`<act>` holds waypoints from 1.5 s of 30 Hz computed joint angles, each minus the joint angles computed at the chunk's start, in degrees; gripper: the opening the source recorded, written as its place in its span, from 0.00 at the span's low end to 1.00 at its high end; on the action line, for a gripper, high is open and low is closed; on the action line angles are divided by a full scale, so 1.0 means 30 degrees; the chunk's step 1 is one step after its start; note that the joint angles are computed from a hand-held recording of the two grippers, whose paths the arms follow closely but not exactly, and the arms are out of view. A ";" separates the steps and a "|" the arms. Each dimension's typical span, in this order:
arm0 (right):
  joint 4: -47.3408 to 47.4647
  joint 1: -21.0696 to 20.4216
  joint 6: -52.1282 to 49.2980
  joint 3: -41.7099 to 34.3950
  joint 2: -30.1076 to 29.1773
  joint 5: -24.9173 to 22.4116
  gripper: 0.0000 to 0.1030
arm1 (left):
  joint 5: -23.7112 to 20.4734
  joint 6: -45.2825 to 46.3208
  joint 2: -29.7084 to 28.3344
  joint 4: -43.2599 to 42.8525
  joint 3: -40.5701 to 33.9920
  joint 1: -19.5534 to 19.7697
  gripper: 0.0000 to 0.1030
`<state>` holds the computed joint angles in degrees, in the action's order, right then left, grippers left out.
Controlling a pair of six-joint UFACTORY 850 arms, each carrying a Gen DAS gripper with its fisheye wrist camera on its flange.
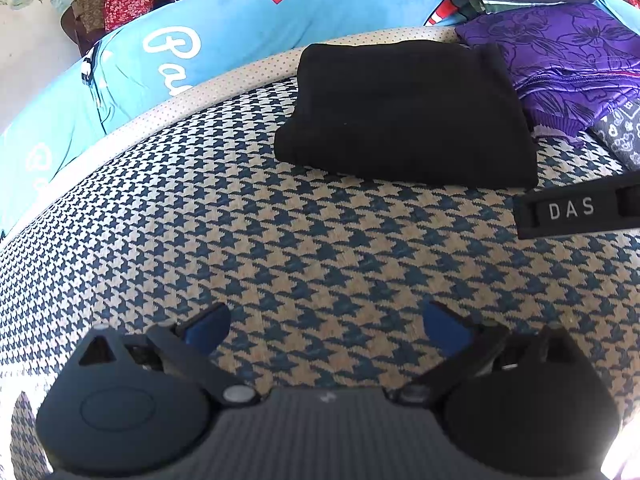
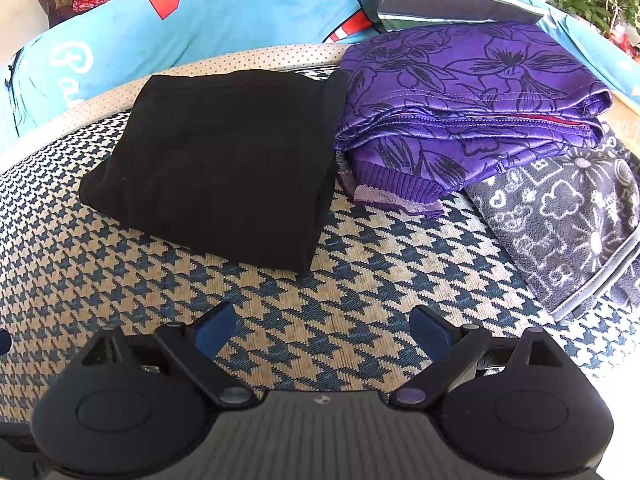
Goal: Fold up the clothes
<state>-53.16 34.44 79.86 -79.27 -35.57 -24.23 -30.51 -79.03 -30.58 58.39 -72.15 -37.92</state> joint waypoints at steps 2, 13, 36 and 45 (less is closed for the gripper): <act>0.0048 0.0000 -0.0035 -0.0017 -0.0008 0.0011 0.91 | -0.0020 -0.0007 0.0042 0.0004 0.0047 -0.0019 1.00; 0.0448 0.0198 -0.0663 -0.0221 -0.0123 0.0135 0.91 | 0.0055 -0.0476 0.0740 0.0159 0.0880 0.0058 1.00; 0.4644 0.1215 -0.5013 -0.1577 -0.1030 0.1643 0.91 | 0.0625 -0.2749 0.3976 0.1014 0.4876 0.0992 1.00; 0.5346 0.1960 -0.6490 -0.2358 -0.1616 0.2043 0.91 | 0.0681 -0.3454 0.5010 0.1134 0.6166 0.1528 1.00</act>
